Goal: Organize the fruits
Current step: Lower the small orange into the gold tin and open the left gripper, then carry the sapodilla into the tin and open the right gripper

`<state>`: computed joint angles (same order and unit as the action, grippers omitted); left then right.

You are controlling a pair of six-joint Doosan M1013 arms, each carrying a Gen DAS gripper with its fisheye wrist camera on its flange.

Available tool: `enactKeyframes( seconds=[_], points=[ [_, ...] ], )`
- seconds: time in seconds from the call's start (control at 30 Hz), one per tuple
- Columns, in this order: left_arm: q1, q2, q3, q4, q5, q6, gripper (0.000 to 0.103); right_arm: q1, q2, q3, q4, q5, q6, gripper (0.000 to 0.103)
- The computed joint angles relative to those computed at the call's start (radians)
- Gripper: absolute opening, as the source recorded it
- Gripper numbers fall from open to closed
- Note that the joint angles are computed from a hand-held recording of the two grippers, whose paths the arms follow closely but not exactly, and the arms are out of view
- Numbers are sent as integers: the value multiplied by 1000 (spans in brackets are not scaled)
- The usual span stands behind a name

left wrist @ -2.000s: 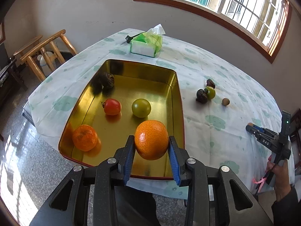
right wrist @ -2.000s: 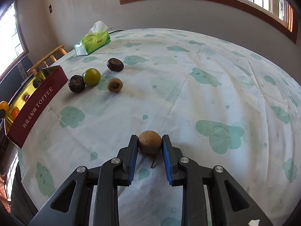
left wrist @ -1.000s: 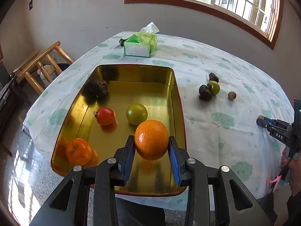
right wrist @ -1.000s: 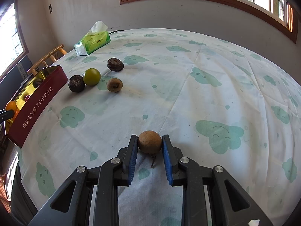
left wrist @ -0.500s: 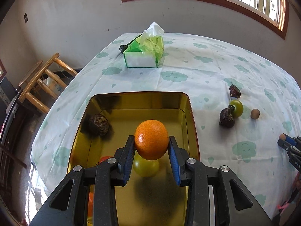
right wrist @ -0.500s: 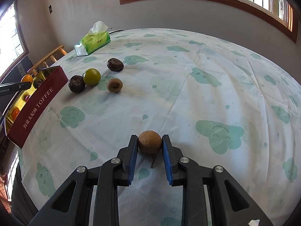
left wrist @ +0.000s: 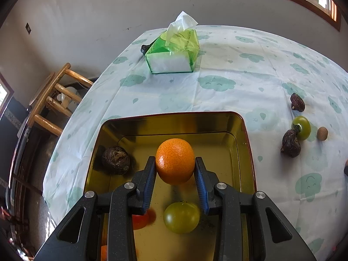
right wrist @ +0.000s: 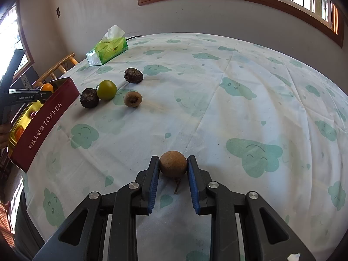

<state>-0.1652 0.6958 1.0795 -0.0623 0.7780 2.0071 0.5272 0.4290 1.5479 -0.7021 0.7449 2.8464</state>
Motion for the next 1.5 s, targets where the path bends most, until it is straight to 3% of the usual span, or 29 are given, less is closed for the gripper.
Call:
enactKeyframes(
  seconds=[0.13,0.3,0.5,0.77,0.93,1.1,1.33,1.5],
  points=[
    [1,-4,8,12,-23,-18,38,0,0,1,0,1,-1,24],
    [6,-52,73,4,-108,-10,57,0,1,-1,0,0,-2,25],
    [24,-134,187,-39,-207,23,69,6,7,-12,-1,19,-4,25],
    [69,-217,304,-153,-228,69,70,20,-1,-13,0,-1,20,24],
    [109,-274,403,-273,-314,137,70,38,3,-44,1,-31,5,24],
    [134,-305,471,-251,-368,161,70,59,32,-122,37,-72,-80,24],
    [170,-316,494,-269,-365,179,70,80,110,-277,167,-110,-305,24],
    [189,-309,479,-292,-320,171,70,85,194,-421,317,-85,-518,24]
  ],
)
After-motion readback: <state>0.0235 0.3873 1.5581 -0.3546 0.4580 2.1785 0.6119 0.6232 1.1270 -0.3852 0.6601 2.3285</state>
